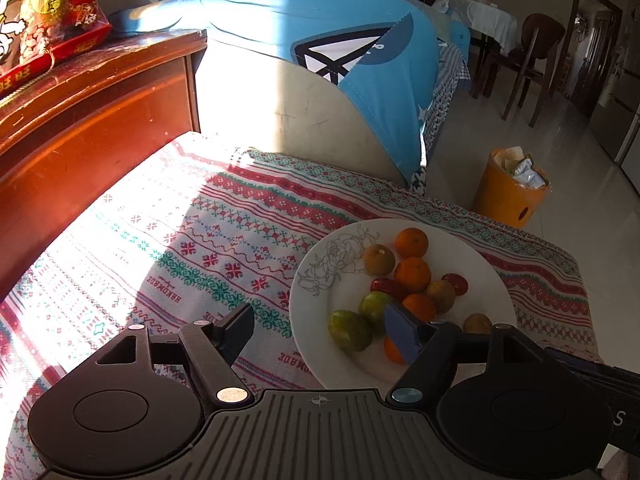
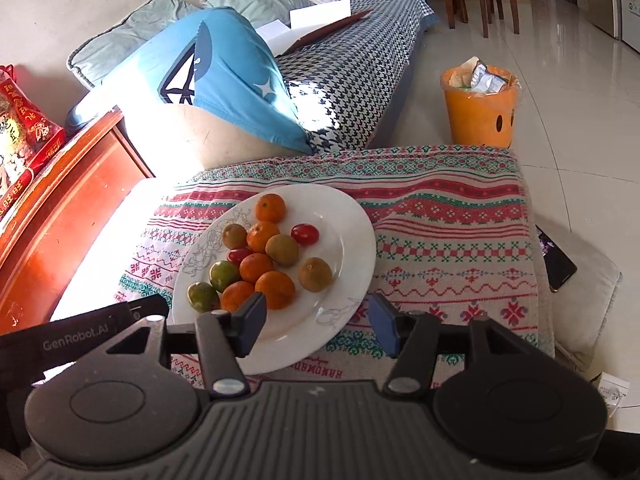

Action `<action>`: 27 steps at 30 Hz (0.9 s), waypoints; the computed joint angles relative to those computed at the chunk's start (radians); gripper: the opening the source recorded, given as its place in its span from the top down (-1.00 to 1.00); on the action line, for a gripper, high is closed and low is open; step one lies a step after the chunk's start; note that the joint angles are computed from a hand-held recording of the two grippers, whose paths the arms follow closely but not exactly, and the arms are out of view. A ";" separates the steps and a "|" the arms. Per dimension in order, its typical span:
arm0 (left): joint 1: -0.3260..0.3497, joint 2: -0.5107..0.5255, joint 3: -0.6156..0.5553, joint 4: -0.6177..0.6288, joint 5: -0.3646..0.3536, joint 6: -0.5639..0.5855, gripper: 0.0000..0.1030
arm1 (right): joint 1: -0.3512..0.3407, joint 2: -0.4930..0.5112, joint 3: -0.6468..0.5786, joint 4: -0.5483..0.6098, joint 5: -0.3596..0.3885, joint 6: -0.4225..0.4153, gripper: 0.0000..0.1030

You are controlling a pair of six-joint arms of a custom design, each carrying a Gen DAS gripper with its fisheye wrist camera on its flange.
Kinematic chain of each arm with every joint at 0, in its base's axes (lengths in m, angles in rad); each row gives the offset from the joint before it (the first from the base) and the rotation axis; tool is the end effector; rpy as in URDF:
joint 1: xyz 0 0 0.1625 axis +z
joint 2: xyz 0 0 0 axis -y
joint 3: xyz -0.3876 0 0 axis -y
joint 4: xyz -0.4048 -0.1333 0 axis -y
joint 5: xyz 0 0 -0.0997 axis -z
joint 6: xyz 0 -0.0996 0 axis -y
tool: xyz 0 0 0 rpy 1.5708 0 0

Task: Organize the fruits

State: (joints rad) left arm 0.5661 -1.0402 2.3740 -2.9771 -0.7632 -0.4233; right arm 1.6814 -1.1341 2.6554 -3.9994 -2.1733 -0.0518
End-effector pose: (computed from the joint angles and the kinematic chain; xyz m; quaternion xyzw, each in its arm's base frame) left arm -0.2238 -0.3854 0.0419 0.2498 0.8845 -0.2823 0.2749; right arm 0.1106 -0.2996 0.1374 -0.0600 -0.8661 0.4262 0.2543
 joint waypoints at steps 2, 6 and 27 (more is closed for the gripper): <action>-0.015 -0.033 0.021 0.047 -0.001 -0.046 -0.52 | 0.013 0.008 0.005 0.001 -0.020 0.007 -0.19; -0.046 -0.097 0.060 0.163 -0.009 -0.139 -0.55 | 0.054 0.033 0.009 0.017 -0.088 0.032 -0.27; -0.050 -0.163 -0.021 0.554 -0.008 -0.283 -0.64 | 0.079 -0.188 -0.111 0.638 -0.191 0.119 -0.64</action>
